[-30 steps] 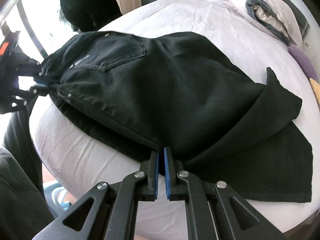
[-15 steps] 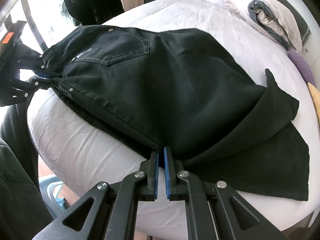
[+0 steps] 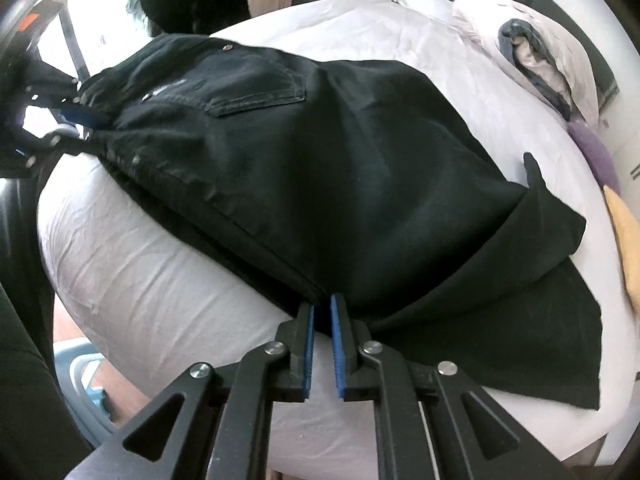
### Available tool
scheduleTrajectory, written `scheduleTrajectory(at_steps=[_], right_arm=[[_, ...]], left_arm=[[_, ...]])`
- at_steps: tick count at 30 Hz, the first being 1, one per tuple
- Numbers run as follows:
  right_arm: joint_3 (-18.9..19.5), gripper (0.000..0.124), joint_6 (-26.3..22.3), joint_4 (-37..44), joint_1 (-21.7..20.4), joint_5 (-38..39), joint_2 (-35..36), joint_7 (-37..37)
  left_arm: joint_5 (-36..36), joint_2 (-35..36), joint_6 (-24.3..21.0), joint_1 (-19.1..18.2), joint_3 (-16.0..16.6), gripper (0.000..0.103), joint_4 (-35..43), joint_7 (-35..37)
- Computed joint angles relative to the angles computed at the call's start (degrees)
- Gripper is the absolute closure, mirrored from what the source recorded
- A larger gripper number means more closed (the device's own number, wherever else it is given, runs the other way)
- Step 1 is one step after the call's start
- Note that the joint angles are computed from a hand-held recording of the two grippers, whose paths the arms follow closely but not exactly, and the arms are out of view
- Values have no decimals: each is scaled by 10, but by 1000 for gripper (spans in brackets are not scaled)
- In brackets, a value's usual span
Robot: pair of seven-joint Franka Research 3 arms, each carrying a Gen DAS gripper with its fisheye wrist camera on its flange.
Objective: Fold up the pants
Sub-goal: 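Open both tools and release the folded jeans onto the bed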
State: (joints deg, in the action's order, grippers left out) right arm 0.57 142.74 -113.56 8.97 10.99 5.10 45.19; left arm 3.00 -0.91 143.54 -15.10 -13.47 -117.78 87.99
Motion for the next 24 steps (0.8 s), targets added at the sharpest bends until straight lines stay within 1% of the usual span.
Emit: scheduleTrajectory(at_steps=[1, 2, 3, 4, 5, 8, 10, 12, 13, 16, 17, 18, 19, 20, 22, 23, 24], right_arm=[[-1, 107, 0, 0, -1, 4, 0, 0], [-1, 102, 3, -5, -3, 9, -4, -1], [-2, 99, 4, -7, -4, 13, -7, -4], [-2, 85, 2, -8, -5, 20, -9, -9], [-2, 75, -3, -9, -8, 34, -13, -17], [-1, 75, 1, -23, -8, 57, -29, -28], [-1, 75, 0, -21, -8, 70, -31, -32], [-1, 75, -9, -13, -10, 110, -31, -41], [-1, 75, -13, -9, -11, 120, -30, -40], [0, 77, -12, 7, -12, 159, -19, -32], [0, 77, -13, 15, -12, 168, -13, -32], [1, 77, -15, 22, -13, 185, -5, -31], [1, 77, -21, 32, -15, 193, 5, -28], [1, 77, -27, 39, -16, 193, 12, -23], [-3, 77, -30, 49, -12, 152, 31, 23], [-5, 78, -24, 46, -11, 132, 35, 42], [-4, 78, -21, 41, -16, 141, 33, 38]], left_arm=[[-7, -9, -4, 0, 1, 36, -5, 8], [2, -24, 4, 1, 1, 23, -14, 3], [10, -39, 18, 1, 1, 23, -23, -6], [5, -44, 21, 0, 3, 23, -25, -7], [-2, -48, 27, 1, 6, 23, -21, -16], [-36, -38, 83, 3, 14, 23, -6, -45], [-16, -2, 101, 6, 10, 24, 31, -83], [-26, 37, 120, 6, 5, 32, 68, -81], [-37, 62, 126, 7, 1, 32, 90, -78], [-50, 145, 94, 15, -5, 33, 171, -96], [-46, 173, 74, 16, -3, 39, 196, -113], [-41, 193, 57, 17, -1, 42, 212, -130], [-33, 211, 41, 17, 3, 42, 225, -147], [-11, 220, 39, 12, 15, 42, 226, -177], [-25, 219, 54, 29, 2, 42, 216, -180], [-14, 216, 48, 29, 5, 42, 217, -188], [0, 215, 41, 26, 8, 42, 219, -196]])
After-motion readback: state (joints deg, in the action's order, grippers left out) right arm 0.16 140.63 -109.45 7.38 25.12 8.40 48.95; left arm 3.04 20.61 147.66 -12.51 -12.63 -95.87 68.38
